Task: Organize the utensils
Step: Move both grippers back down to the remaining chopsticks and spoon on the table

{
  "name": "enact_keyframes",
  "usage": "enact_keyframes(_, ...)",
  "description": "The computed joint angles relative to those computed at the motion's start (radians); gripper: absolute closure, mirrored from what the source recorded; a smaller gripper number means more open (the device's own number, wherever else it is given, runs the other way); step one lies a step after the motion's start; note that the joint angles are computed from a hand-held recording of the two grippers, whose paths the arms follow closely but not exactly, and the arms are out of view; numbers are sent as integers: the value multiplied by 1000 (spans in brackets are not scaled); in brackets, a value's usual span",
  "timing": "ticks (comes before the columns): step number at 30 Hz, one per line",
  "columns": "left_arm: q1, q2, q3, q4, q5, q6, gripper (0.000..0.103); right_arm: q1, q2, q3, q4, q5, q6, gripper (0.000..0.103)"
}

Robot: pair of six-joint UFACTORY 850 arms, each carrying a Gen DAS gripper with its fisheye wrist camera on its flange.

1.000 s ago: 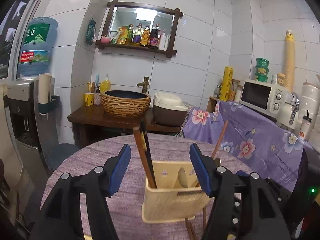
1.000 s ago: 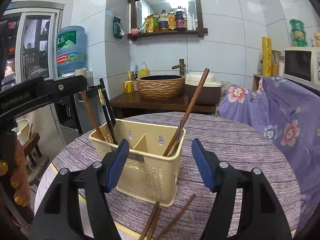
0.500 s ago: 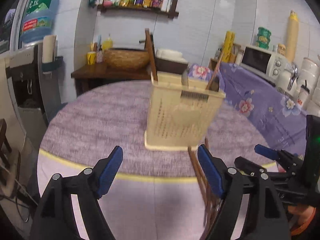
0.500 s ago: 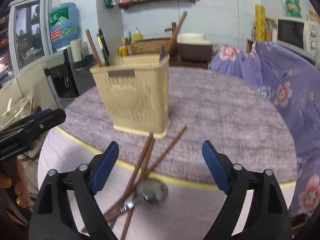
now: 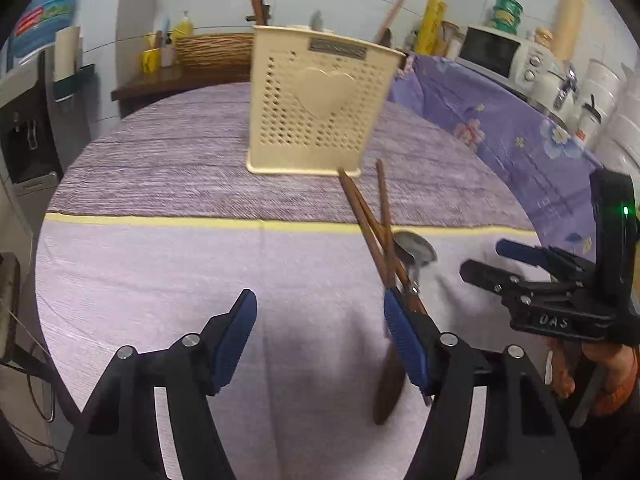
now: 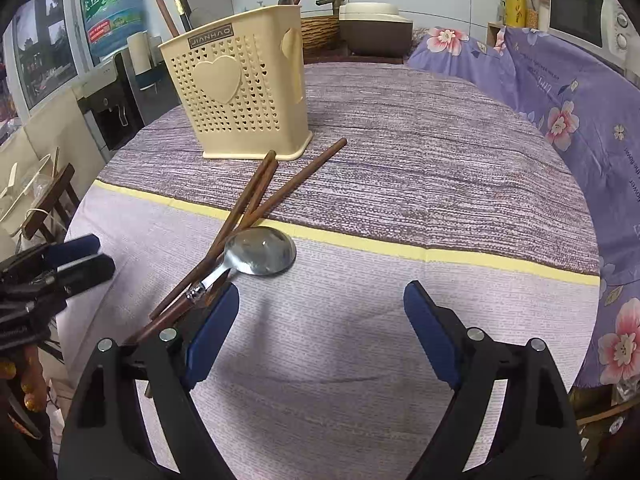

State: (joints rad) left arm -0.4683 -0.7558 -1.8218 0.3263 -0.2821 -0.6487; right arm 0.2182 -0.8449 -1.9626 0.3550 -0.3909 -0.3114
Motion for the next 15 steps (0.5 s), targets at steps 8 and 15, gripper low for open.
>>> enact_keyframes(8, -26, -29, -36, -278, -69, 355, 55, 1, 8, 14, 4, 9, -3, 28)
enact_keyframes(15, -36, -36, -36, -269, -99, 360, 70, -8, 11, 21, 114, -4, -100, 32)
